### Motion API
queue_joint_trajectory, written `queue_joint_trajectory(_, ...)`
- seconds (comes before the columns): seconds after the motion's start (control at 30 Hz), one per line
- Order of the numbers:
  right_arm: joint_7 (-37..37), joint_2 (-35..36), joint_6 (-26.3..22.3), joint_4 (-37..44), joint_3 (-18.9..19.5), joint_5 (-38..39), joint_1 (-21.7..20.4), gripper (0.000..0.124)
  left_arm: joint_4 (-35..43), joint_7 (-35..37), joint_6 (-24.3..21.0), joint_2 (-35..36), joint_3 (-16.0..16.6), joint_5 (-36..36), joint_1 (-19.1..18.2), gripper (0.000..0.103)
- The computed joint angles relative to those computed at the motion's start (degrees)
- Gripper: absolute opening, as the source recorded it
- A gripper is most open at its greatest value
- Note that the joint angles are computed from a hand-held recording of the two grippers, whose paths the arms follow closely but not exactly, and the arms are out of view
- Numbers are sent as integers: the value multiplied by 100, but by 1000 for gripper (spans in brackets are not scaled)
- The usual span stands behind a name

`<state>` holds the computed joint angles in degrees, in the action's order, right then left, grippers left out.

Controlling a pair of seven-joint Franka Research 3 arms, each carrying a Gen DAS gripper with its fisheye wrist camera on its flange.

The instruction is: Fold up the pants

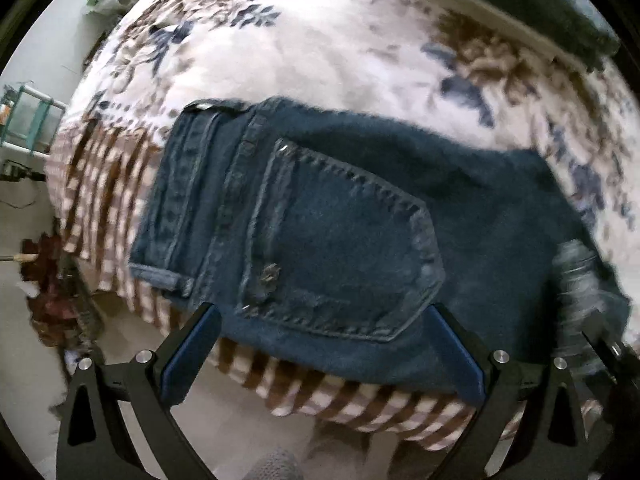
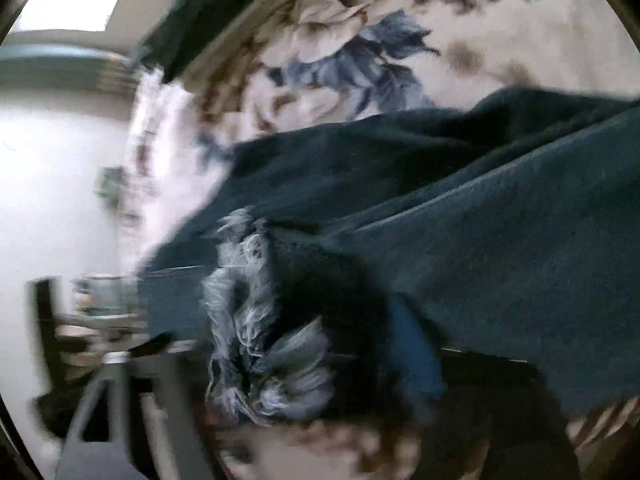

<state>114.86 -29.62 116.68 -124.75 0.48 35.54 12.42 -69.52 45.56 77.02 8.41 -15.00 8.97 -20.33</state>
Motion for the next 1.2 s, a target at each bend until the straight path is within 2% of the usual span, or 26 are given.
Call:
queue_joint_trajectory(0.07, -1, -250, 14, -70, -182, 178, -56, 86, -109, -20, 384, -46, 7, -376, 82, 103)
queue_joint_trajectory(0.17, 374, -478, -430, -37, -205, -274, -372, 86, -176, -18, 888, 42, -38, -835, 118, 103)
queue_joint_trajectory(0.27, 669, -653, -910, -61, -207, -820, -702, 86, 164, 137, 956, 509, -141, -1173, 30, 103)
queue_joint_trajectory(0.33, 749, -797, -1055, -170, -206, -1034, -868, 86, 561, 306, 865, 937, -222, -1097, -163, 100)
queue_joint_trajectory(0.4, 751, -808, -994, -244, -298, -1140, -1052, 86, 907, 591, 735, 1331, -275, -968, -380, 64)
queue_joint_trajectory(0.43, 792, -858, -950, -313, -291, -1122, -1097, 86, 1103, 788, 621, 1507, -286, -763, -549, 57)
queue_joint_trajectory(0.5, 814, -975, -921, -445, -315, -1108, -1171, 86, 1249, 1323, 640, 1617, -275, -277, -874, 22)
queue_joint_trajectory(0.57, 792, -1014, -955, -472, -295, -1151, -1196, 86, 1214, 1519, 713, 1537, -204, 170, -1152, 8)
queue_joint_trajectory(0.67, 761, -913, -973, -366, -229, -1182, -1172, 86, 692, 1389, 1040, 1142, -116, 382, -1189, 1)
queue_joint_trajectory(0.7, 766, -801, -930, -308, -192, -1171, -1147, 86, 669, 1364, 958, 1102, -84, 567, -1220, 0)
queue_joint_trajectory(0.73, 774, -769, -940, -274, -188, -1174, -1134, 86, 447, 1308, 1066, 940, -53, 631, -1160, 0)
queue_joint_trajectory(0.83, 753, -623, -953, -85, -200, -1151, -1079, 86, 87, 985, 1136, 689, -26, 177, -792, 0)
queue_joint_trajectory(0.9, 624, -384, -1247, 226, -173, -1342, -1018, 86, -321, 653, 1469, 374, -21, -368, -486, 4)
queue_joint_trajectory(0.97, 264, -126, -1439, 552, -149, -1427, -864, 86, -435, 309, 1437, 229, -23, -512, -358, 6)
queue_joint_trajectory(1.03, -96, 101, -1575, 826, -119, -1350, -678, 86, -570, 167, 1325, 91, -40, -534, -274, 21)
queue_joint_trajectory(1.07, -304, 213, -1622, 944, -119, -1218, -560, 86, -535, 104, 1118, 94, -58, -477, -270, 32)
queue_joint_trajectory(1.1, -495, 326, -1666, 1057, -104, -1113, -458, 86, -560, 69, 954, 61, -72, -503, -249, 38)
queue_joint_trajectory(1.17, -956, 610, -1850, 1348, -21, -1017, -234, 86, -717, 148, 868, -58, -99, -604, -192, 38)
queue_joint_trajectory(1.2, -1211, 792, -1978, 1529, 84, -1099, -114, 86, -818, 156, 855, -141, -119, -597, -191, 41)
